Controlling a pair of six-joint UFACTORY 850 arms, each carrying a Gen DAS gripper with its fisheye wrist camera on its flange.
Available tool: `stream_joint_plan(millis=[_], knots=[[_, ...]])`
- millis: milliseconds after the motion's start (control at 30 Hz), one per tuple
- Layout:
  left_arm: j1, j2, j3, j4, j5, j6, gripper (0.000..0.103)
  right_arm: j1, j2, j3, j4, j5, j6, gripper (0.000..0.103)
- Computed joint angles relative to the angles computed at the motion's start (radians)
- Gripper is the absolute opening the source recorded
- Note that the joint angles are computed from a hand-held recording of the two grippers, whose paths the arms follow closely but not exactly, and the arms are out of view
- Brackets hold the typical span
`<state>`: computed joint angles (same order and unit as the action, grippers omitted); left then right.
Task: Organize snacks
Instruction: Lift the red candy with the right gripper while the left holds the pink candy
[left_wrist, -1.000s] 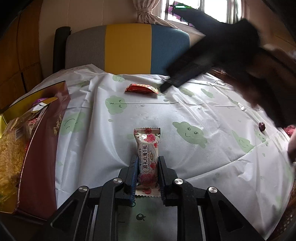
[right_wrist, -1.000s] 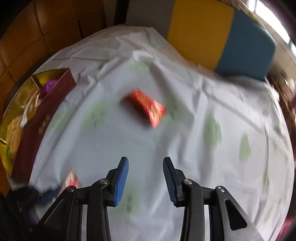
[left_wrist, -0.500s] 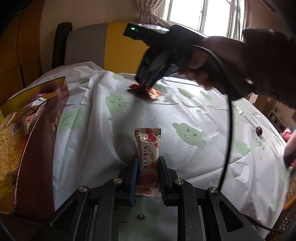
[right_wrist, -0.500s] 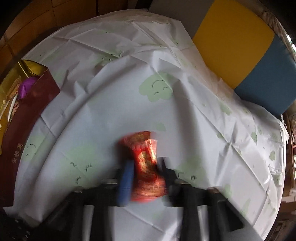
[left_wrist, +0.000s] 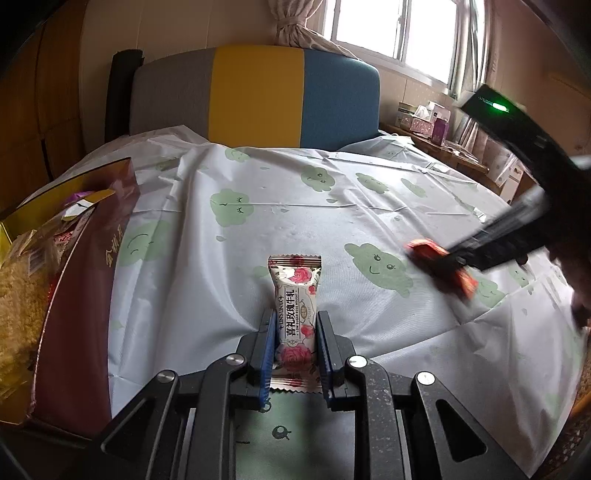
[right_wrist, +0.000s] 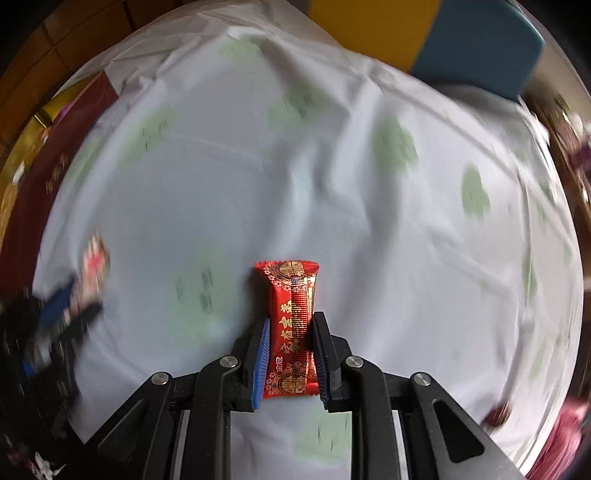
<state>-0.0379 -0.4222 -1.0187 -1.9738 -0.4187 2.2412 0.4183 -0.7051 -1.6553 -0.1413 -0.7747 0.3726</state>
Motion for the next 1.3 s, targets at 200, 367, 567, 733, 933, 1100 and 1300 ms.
stream_joint_plan(millis=[200, 367, 567, 733, 933, 1100, 1300], knots=[[-0.008, 0.004, 0.005, -0.046, 0.022, 0.058, 0.022, -0.007, 0.088, 0.153, 0.008, 0.137, 0.081, 0.023], [-0.018, 0.011, 0.013, -0.092, 0.040, 0.106, 0.022, 0.006, 0.090, 0.166, -0.041, 0.157, 0.127, 0.023], [-0.021, 0.011, 0.012, -0.104, 0.048, 0.122, 0.022, 0.019, 0.103, 0.181, -0.060, 0.154, 0.156, 0.025], [-0.027, 0.014, 0.014, -0.130, 0.062, 0.150, 0.022, 0.016, 0.107, 0.170, -0.029, 0.140, 0.142, 0.028], [-0.033, 0.015, 0.011, -0.129, 0.079, 0.149, 0.022, -0.003, 0.117, 0.165, 0.025, 0.144, 0.112, 0.036], [-0.034, 0.015, 0.004, -0.096, 0.091, 0.112, 0.022, -0.033, 0.173, 0.219, 0.061, 0.242, 0.145, 0.037], [-0.039, 0.014, -0.005, -0.066, 0.108, 0.080, 0.022, -0.042, 0.163, 0.207, 0.144, 0.205, 0.062, 0.037]])
